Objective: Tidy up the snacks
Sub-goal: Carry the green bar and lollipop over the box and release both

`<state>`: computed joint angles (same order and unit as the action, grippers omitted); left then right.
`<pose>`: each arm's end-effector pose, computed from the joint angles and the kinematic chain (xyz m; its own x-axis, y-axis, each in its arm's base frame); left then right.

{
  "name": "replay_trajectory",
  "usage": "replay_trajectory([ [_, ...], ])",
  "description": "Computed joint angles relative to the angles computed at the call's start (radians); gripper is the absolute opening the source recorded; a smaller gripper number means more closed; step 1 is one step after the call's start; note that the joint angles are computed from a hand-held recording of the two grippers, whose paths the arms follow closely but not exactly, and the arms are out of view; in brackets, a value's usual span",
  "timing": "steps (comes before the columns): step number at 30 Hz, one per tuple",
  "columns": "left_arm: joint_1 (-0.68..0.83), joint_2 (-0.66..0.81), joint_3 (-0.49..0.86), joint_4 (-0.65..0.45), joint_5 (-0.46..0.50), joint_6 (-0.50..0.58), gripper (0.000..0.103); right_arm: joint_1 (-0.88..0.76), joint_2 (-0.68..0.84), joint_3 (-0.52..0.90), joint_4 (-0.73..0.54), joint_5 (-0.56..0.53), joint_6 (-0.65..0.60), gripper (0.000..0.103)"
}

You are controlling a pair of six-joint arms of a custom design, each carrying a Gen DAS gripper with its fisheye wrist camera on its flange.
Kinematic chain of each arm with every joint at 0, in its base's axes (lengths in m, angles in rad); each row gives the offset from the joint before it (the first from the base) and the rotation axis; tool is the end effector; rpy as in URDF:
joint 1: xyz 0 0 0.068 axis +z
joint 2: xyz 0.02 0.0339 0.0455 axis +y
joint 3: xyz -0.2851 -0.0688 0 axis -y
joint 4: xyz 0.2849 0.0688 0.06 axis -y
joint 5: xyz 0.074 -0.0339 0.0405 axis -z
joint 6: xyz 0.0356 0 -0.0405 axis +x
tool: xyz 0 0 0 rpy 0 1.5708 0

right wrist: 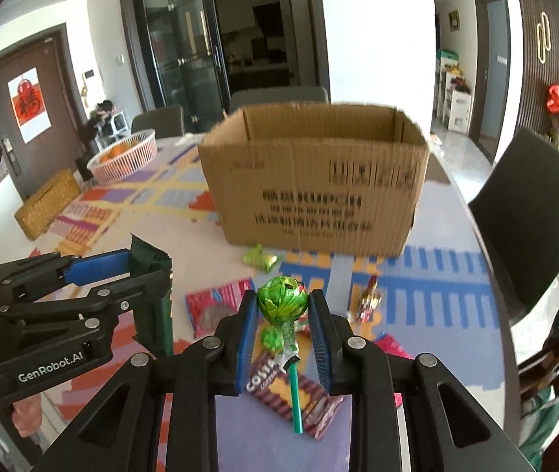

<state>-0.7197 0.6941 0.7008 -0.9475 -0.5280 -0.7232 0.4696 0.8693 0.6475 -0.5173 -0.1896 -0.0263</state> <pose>0.1224 -0.0835 0.2731 -0.6846 -0.1601 -0.7111 -0.1426 0.9862 -0.0847 0.1821 0.1000 0.2537 -0.5855 -0.3261 -0.7422 -0.5842 0.8044 0.1075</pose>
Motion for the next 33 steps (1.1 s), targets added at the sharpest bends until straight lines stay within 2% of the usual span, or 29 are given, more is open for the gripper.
replay_trajectory([
  [9,0.105,0.069,0.124,0.096,0.008,0.168,0.043,-0.027,0.049,0.114,0.024,-0.001,-0.021,0.027],
  [13,0.201,0.095,0.171,0.145,0.094,0.242,0.043,-0.04,0.09,0.176,0.049,-0.007,-0.021,0.027],
  [23,0.368,0.218,0.304,0.215,0.199,0.396,0.043,-0.06,0.239,0.355,0.072,-0.033,-0.013,0.027],
  [33,0.511,0.378,0.407,0.276,0.319,0.502,0.043,-0.079,0.437,0.547,0.05,-0.046,-0.035,0.027],
])
